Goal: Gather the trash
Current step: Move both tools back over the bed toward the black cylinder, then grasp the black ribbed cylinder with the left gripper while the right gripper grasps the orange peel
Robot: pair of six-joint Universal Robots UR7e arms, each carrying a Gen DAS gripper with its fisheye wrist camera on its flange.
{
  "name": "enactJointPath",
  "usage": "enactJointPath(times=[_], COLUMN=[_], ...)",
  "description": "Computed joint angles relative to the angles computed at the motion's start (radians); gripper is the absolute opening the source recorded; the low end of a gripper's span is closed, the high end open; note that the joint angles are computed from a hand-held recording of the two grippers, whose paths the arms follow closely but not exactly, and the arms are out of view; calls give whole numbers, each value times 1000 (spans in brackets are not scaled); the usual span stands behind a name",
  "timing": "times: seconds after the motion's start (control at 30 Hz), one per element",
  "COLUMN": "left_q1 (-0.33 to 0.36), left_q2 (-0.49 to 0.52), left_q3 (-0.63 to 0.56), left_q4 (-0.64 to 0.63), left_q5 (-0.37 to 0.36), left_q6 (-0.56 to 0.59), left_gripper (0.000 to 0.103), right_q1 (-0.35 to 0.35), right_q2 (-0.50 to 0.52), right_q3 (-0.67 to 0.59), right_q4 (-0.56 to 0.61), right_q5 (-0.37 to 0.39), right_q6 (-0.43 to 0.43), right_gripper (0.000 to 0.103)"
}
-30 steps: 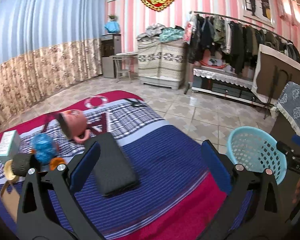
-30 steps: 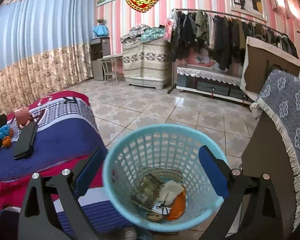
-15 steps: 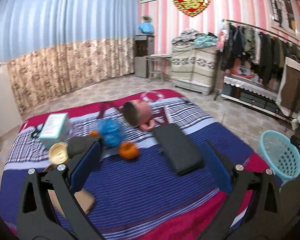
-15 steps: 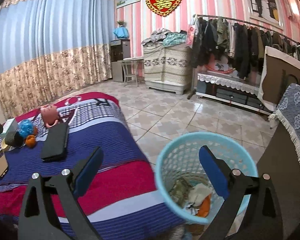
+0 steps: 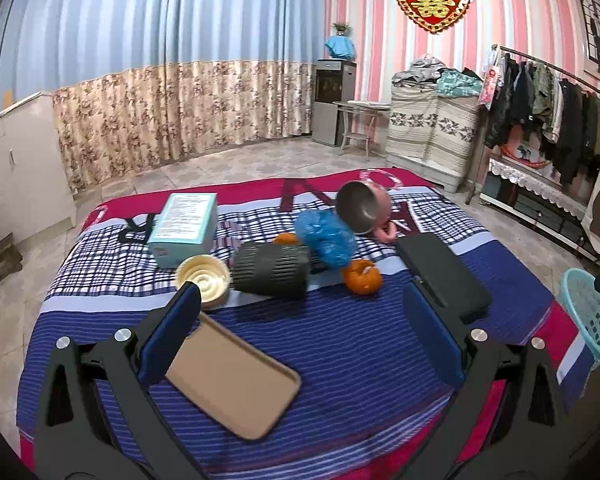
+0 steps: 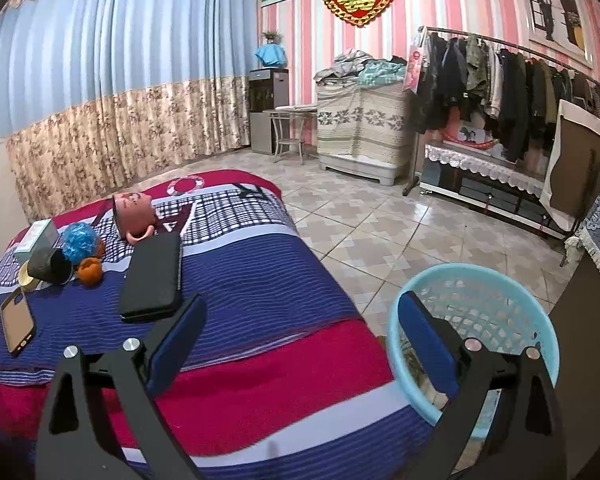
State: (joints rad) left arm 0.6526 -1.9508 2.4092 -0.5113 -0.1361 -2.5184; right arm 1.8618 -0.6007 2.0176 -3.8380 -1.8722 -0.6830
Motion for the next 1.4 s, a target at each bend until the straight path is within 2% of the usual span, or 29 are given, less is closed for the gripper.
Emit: enactJointPath(times=[0.1,0.13,0.4,0.5,0.6,0.73,1.0,1.27,1.4], left_q1=[2,7,61,74,83,105,147,214,244], left_q2=[-3,-5,-63,-115,-113,-102,-172,-276,-235], left_q3=[-2,-2,1,15,9,-12,-15,1,-11], left_q4=[98,103,108,62,117,221,345,321,411], left_q5=[-8,-6,22,26,20,16,-5,7,30], left_q6=[-107,-112,-85,-12,-58,-140,-215,-173,-303], left_gripper=[97,97,97,97,97,97,97,97,97], right_q1=[14,19,47,58,68,91,140,195,216], right_q2=[18,25,63,86,108,159,262,357,395], right_q3=[-13,-18,-58,-79,-101,-150,-255,-365,-434], right_q4=[2,2,41,57,84,137,271,393,475], right_q5=[-8,-12,-15,-13,-4,-6,35,65,64], right_q6=[-11,-17,-31,-35,-34,-44,-49,-103,-97], right_gripper=[94,94,94,94,94,94,94,94,93])
